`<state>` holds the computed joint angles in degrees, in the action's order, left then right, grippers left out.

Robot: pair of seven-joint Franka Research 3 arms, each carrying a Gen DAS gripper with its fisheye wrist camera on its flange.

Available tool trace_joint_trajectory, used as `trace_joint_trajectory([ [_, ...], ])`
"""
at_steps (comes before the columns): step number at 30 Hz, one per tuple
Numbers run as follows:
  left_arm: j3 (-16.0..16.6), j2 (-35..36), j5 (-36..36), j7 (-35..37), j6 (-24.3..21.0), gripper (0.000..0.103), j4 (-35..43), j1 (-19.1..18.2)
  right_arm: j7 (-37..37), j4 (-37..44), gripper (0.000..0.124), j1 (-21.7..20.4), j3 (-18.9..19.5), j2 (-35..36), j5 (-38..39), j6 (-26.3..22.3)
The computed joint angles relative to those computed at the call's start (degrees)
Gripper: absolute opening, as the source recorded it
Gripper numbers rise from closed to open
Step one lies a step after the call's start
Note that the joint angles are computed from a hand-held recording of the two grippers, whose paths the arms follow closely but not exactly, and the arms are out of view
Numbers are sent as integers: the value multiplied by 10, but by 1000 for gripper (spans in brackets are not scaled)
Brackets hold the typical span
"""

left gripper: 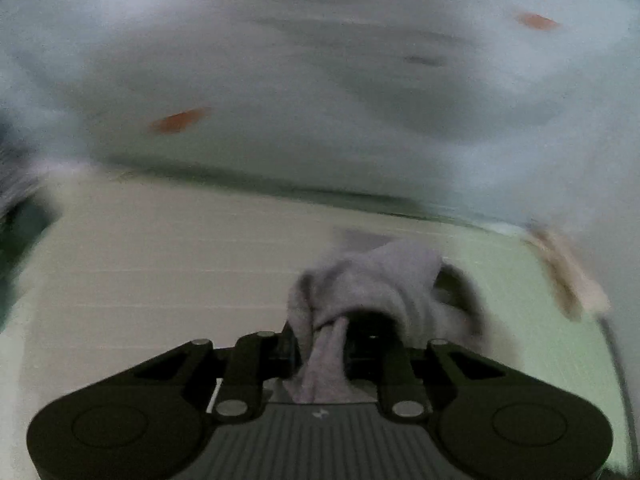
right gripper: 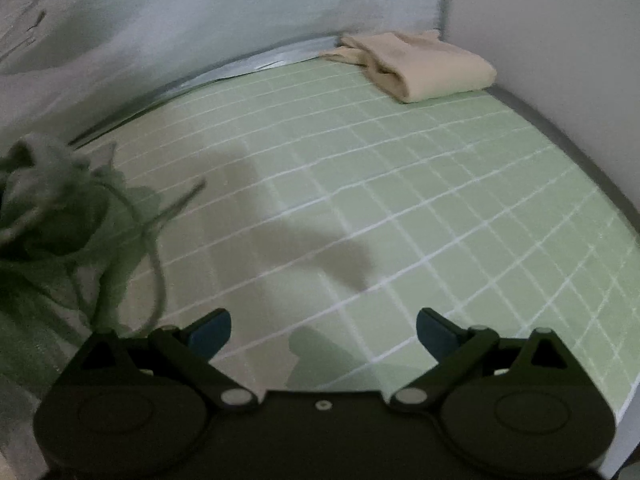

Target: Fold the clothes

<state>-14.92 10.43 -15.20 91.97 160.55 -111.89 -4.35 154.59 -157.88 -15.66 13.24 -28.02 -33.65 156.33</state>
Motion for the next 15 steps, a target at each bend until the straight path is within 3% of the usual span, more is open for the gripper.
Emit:
trace_joint_trajectory([
  [3, 34, -17, 69, -78, -11, 30, -23, -10, -5, 14, 100, 13, 8, 14, -3, 8],
  [7, 41, -70, 114, -109, -3, 61, -94, -13, -2, 31, 100, 25, 16, 28, -14, 12],
  [11, 39, -107, 52, -67, -30, 62, -143, -16, 0, 34, 100, 39, 13, 31, -18, 13],
  [15, 45, -122, 70, -57, -59, 62, -162, -32, -13, 21, 100, 56, 2, 20, -3, 16],
])
